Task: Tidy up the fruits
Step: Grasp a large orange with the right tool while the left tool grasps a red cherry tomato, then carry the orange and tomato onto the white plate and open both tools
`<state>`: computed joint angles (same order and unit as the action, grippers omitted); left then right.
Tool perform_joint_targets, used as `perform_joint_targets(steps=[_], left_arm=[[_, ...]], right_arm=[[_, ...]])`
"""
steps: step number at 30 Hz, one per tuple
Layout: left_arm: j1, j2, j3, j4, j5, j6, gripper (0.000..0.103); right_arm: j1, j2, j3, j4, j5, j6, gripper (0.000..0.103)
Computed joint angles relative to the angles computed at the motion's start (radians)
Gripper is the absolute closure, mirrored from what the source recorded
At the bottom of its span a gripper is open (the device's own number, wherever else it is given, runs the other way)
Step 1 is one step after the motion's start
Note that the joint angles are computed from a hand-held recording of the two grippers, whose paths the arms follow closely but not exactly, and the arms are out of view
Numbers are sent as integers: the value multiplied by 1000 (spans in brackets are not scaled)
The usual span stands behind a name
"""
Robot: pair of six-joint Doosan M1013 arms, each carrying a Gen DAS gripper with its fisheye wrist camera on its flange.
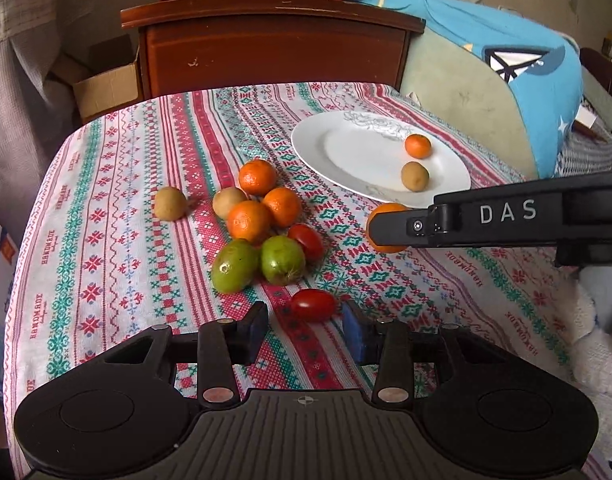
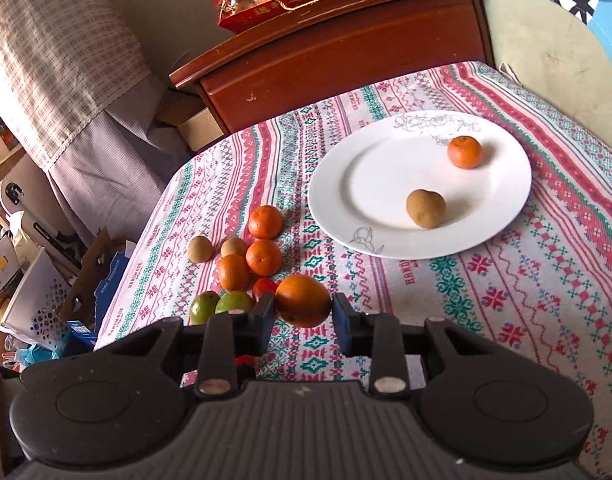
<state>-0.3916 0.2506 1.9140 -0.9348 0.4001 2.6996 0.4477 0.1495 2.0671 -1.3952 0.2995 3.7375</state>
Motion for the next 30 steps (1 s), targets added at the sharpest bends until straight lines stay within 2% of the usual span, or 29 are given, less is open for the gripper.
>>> perform_joint_targets(steps=[8, 14, 20, 26, 30], left_arm=[[-19, 2, 8, -13, -37, 67, 66], [-16, 2, 10, -47, -29, 117, 80], [-16, -2, 14, -66, -39, 131, 80], [-4, -18, 12, -241, -8, 268, 80], [-2, -13, -8, -358, 10, 334, 80]], right_arm=[[1, 2, -3, 49, 7, -48, 72], [1, 2, -3, 64, 8, -61, 72], [1, 1, -3, 72, 13, -70, 72], [-2, -18, 2, 57, 28, -53, 72], [-2, -42, 0, 58, 94, -76, 72]])
